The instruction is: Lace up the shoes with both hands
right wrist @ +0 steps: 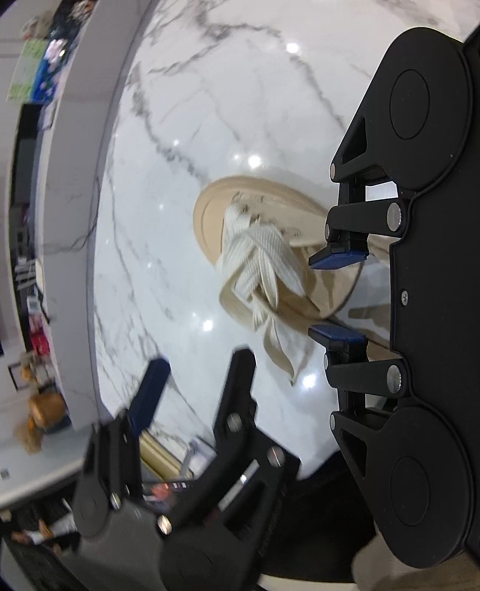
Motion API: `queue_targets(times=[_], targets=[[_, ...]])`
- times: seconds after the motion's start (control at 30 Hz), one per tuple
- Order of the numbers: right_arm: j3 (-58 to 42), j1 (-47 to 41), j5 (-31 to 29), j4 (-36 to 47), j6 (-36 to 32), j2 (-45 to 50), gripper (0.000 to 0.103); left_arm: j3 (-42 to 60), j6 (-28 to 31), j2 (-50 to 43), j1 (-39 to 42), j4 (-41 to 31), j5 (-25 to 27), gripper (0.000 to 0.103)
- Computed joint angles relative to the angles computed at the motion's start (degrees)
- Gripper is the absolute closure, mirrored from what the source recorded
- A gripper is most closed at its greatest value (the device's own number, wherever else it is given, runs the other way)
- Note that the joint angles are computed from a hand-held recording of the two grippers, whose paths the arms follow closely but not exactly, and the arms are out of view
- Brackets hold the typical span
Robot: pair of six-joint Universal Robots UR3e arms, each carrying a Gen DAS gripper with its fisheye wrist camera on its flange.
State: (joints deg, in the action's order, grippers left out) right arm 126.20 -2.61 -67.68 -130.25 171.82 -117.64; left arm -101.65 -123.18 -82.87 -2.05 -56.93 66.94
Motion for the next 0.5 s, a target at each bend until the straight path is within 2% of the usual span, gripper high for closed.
queue_targets(times=[0.2, 0.27, 0.37, 0.5], targets=[[0.4, -0.3, 0.8, -2.3, 4.3, 1.3, 0.073, -0.1, 0.3, -0.4, 0.1, -0.2, -0.4, 0.043], [-0.2, 1.3, -0.6, -4.3, 5.0, 3.1, 0.079, -0.1, 1.0, -0.3, 0.0, -0.5, -0.6, 0.043], [-0.7, 2.7, -2.2, -4.2, 4.4, 2.9, 0.097, 0.0, 2.4, 0.0, 0.0, -1.3, -0.9, 0.043], [-0.8, 2.0, -1.5, -2.2, 2.2, 0.7, 0.1, 0.4, 4.0, 0.1, -0.5, -2.6, -0.7, 0.043]])
